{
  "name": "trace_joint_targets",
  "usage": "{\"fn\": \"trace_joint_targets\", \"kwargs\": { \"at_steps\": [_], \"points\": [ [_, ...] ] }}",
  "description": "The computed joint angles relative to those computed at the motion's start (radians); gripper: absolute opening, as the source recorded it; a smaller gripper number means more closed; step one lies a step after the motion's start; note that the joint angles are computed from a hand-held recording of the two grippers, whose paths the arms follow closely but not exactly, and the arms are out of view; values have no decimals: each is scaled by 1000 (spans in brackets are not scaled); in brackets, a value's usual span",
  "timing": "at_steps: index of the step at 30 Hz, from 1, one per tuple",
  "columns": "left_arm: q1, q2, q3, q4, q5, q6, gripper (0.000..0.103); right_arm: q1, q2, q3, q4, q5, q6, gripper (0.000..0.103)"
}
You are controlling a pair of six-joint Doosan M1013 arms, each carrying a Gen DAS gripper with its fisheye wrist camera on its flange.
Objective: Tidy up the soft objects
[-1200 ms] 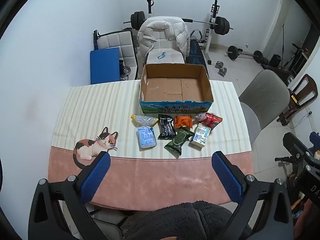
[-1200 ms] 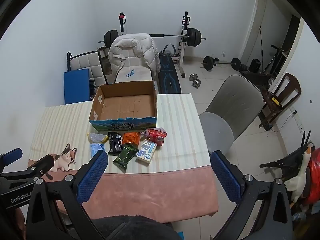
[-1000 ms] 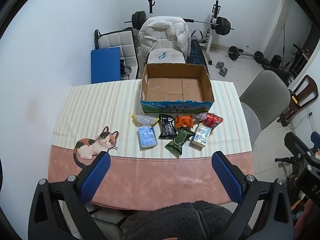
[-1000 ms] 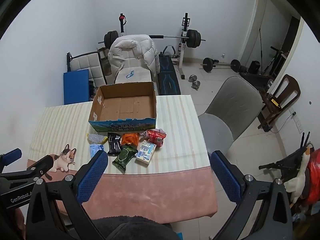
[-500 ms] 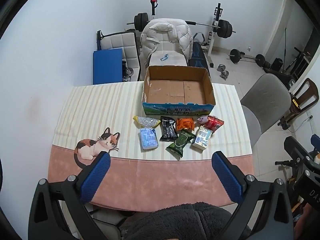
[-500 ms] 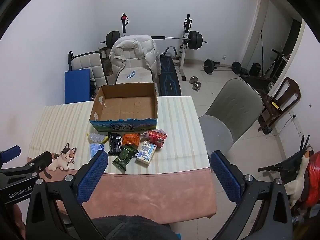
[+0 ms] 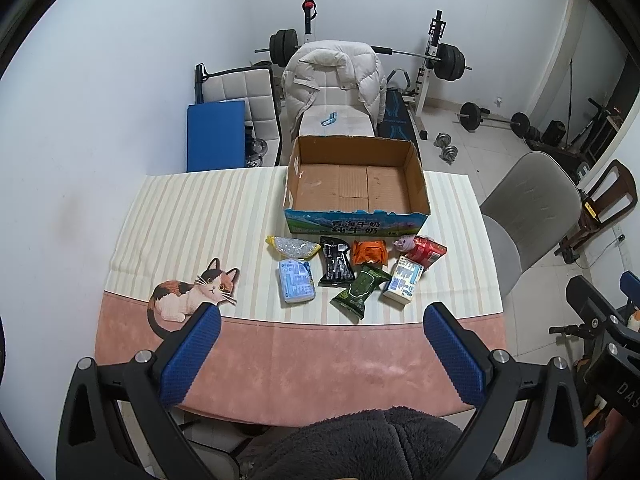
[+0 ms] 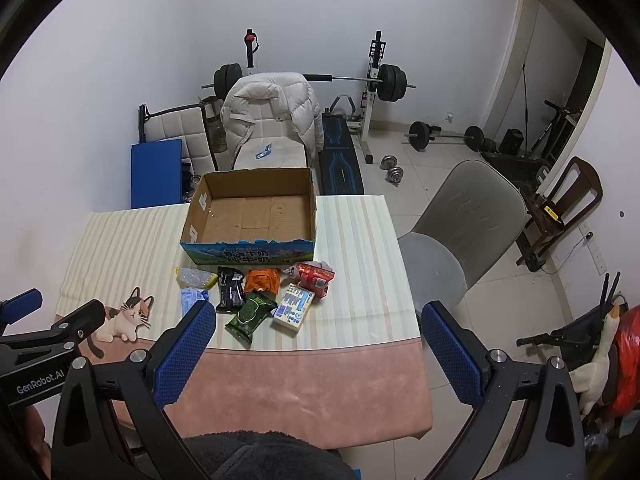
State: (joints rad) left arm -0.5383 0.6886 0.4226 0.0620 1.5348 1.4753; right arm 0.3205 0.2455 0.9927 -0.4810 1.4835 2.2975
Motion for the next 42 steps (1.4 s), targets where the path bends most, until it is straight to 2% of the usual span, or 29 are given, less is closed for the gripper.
{"fn": "trace_joint_targets", "kwargs": {
  "at_steps": [42],
  "points": [
    [5,-14,21,-4,-34,-17,103,4,-7,19,-8,-34,-5,103]
  ]
}}
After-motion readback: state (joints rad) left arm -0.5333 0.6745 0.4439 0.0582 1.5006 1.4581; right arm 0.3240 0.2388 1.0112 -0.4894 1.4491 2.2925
